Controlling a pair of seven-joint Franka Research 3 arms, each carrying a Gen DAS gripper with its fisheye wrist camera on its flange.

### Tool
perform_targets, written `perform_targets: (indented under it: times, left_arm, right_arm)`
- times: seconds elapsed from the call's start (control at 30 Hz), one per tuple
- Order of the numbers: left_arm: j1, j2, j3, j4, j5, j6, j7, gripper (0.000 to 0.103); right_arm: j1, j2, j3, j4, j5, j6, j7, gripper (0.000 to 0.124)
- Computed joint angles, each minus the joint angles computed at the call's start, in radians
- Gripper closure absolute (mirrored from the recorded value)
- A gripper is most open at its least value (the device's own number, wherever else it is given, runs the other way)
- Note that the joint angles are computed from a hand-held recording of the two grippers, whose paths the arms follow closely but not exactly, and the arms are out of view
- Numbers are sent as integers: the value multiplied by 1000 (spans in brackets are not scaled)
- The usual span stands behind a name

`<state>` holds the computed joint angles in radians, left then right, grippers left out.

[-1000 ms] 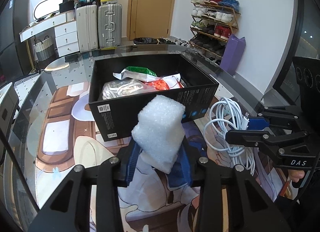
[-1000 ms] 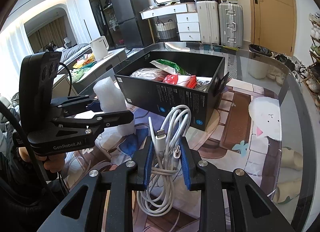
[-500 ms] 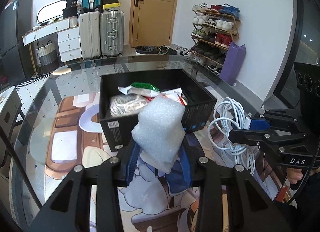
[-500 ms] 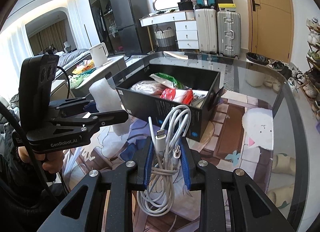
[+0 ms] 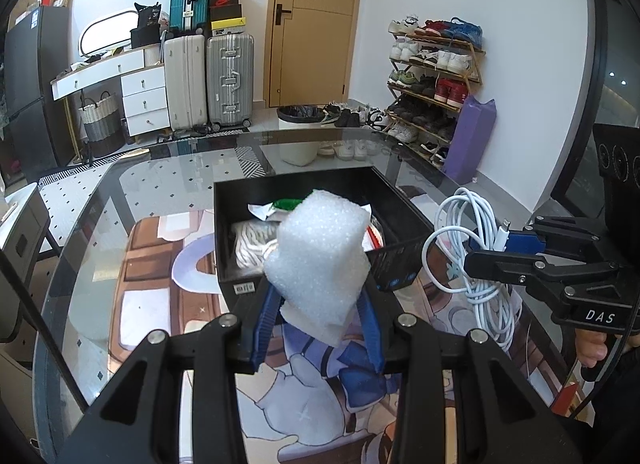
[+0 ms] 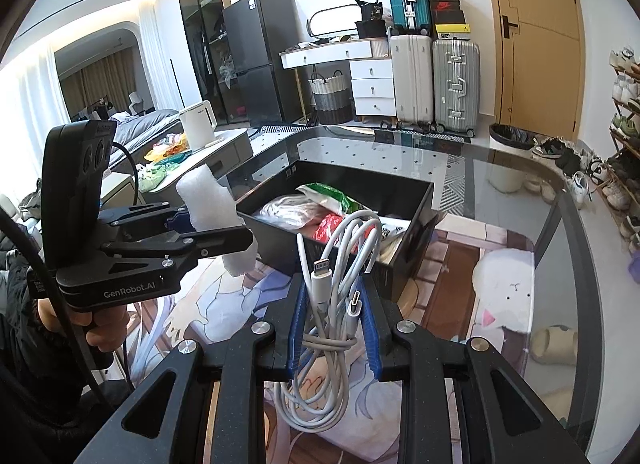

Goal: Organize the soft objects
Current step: 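Lift the foam block with the left gripper while the right gripper carries the cable toward the box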

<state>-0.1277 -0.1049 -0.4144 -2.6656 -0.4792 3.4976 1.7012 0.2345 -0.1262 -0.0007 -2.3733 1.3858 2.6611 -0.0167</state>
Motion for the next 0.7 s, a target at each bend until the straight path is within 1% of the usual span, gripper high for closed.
perform_targets:
  times: [0.3, 0.33, 0.47, 0.57, 0.6, 0.7]
  left_arm:
    - [25, -6, -14, 16, -23, 0, 26, 66]
    - [23, -4, -3, 17, -10, 1, 18, 66]
    - [31, 0, -10, 27, -38, 1, 39, 66]
    - [19, 2, 13, 25, -18, 5, 19, 66]
    - [10, 1, 33, 24, 12, 3, -8, 66]
    - [13, 1, 35, 31, 21, 1, -20, 66]
  right_arm:
    - [4, 11, 5, 33, 9, 5, -16, 99]
    - [4, 15, 5, 38, 10, 4, -17, 99]
    - [4, 26, 8, 53, 29, 10, -28, 99]
    - [1, 36, 8, 66, 42, 7, -34, 99]
    - [0, 40, 9, 71, 42, 5, -31, 99]
    - [-2, 48, 12, 83, 52, 6, -32, 99]
